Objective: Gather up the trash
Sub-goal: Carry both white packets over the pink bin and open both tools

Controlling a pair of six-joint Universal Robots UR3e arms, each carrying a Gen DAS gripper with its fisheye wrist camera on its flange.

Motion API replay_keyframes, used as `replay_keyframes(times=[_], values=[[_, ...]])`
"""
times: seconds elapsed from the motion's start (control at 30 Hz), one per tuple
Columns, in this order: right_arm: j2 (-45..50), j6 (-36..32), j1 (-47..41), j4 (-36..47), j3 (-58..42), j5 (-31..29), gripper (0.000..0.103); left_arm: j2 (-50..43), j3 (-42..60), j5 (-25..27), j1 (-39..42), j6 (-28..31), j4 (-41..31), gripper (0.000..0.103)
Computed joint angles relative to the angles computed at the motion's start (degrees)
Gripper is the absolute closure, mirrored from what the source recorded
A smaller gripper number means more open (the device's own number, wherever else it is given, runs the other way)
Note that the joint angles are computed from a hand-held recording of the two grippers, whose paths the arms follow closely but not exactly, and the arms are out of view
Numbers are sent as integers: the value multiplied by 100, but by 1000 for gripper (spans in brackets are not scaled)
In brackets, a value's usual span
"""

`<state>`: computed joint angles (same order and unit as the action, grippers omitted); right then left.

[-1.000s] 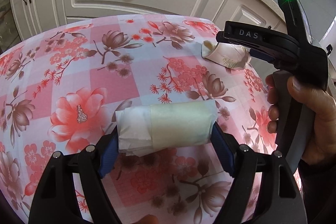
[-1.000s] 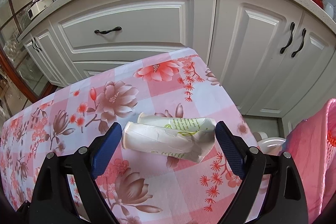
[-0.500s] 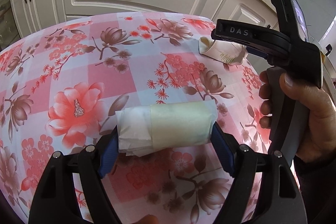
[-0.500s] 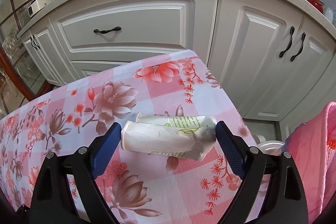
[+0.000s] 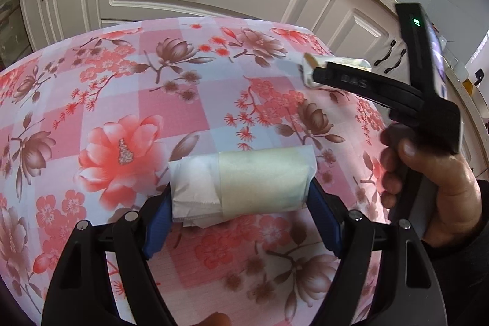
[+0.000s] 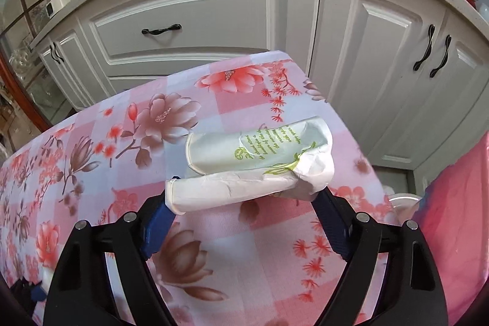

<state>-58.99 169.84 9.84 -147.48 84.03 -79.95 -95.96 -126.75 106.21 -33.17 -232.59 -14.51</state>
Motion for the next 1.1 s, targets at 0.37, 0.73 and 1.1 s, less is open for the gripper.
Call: replay_keyframes(times=[0.37,0.73,1.1], values=[[-1790,-456,-635,-34,1496,641,23,126,392,378,-312,-143,-370,26],[-4156,-2093,-2906,1447,2605,1896,23,-351,2053,1024,-1065,-178,-1309,26],[-4779,-4157,-5351,3466,2152,2986,23,-1689,4804,1385,-1730,51,-2469,26]])
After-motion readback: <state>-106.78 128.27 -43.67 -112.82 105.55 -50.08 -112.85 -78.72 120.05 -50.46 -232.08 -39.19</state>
